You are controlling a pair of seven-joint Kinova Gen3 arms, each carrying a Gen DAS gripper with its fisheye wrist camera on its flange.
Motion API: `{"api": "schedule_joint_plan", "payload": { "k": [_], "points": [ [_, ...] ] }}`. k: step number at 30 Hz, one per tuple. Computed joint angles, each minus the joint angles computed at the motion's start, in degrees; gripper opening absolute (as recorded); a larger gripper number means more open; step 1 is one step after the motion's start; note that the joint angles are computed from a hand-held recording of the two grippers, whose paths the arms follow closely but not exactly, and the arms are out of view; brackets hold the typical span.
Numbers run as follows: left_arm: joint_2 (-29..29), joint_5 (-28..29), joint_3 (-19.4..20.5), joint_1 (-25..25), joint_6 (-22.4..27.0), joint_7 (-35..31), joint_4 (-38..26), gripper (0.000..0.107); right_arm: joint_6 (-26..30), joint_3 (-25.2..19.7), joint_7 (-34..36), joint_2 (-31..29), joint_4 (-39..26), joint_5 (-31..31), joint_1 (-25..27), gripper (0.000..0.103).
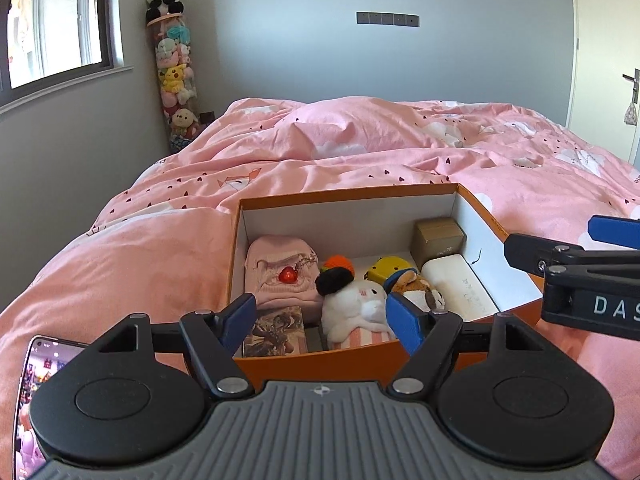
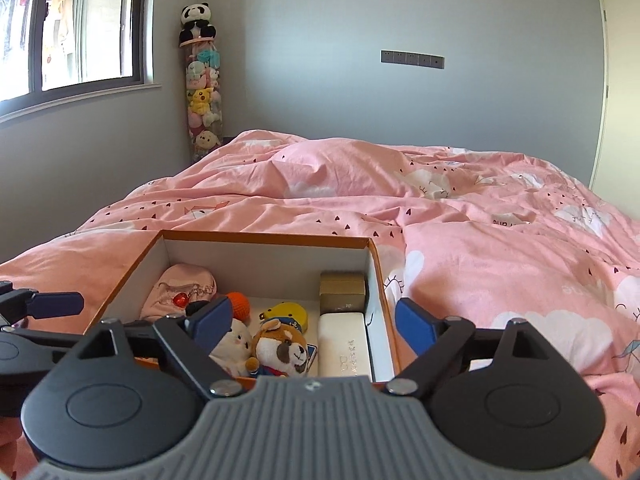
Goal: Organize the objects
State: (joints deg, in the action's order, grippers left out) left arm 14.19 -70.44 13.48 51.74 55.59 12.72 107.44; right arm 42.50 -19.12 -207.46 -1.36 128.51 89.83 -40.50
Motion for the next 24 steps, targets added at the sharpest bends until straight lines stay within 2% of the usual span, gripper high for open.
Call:
{"api": "schedule_joint_plan", "payload": {
  "k": [2, 5, 14, 24],
  "points": [
    [0.19, 0.08, -0.12, 0.20, 0.55, 1.66, 0.17, 0.086, 1.90, -0.56, -2.80, 1.01, 0.67, 1.34, -0.64, 0.093],
    [0.46, 0.33, -0.23, 0.39, 1.18, 3.40, 0.46, 0.087, 2.55, -0.31, -3.84, 2.30, 0.25, -0.45, -0.94, 0.095],
    [1.28, 1.54, -0.56, -0.29, 0.27, 4.07, 0.72, 0.087, -3.30, 1.95, -1.66, 3.56, -0.86, -5.89, 1.17, 0.096],
    [1.47, 2.66, -1.18, 0.12, 0.22, 3.69, 0.45, 0.087, -3.51, 1.99, -1.32, 3.91, -1.02, -6.13, 1.21, 0.096]
  ]
}}
